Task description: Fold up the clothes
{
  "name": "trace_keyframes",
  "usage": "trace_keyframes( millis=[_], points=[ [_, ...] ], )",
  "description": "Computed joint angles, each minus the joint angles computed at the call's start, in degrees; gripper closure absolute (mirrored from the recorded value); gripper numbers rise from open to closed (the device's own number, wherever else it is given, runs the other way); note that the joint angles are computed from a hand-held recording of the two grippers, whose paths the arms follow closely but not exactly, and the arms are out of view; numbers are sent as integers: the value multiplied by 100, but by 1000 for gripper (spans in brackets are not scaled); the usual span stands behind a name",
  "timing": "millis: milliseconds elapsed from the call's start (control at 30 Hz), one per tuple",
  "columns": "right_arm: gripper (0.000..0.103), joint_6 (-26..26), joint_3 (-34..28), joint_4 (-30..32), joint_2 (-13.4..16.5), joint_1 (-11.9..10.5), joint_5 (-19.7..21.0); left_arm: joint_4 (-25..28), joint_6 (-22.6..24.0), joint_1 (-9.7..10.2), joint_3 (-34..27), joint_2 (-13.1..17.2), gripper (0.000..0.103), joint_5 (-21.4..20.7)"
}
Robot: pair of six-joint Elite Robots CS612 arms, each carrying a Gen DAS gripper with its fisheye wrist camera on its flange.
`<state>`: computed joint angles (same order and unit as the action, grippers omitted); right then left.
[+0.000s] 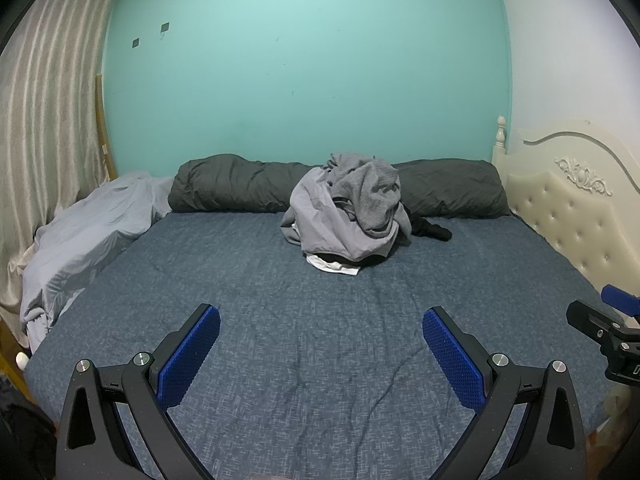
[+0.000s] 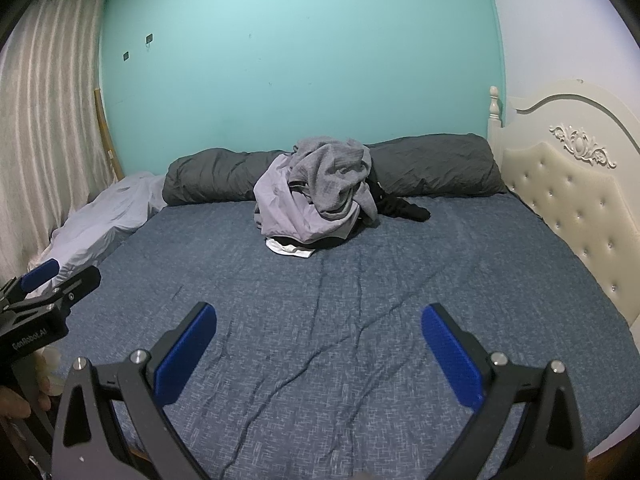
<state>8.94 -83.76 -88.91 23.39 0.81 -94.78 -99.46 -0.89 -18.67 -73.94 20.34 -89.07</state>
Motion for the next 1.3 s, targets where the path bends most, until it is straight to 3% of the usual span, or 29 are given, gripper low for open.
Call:
trace_keyframes(
  millis=[867,1033,1300],
  points=[
    [0,-82,330,-62,-58,-77,138,-198,25,5,475,-141,0,-111],
    [0,-217,658,-320,-107,-76,46,-439,58,10,867,-256,0,-116],
    [0,48,1636,-698,-453,-223,469,-1119,61,49,2155,-749,0,-172]
  ],
)
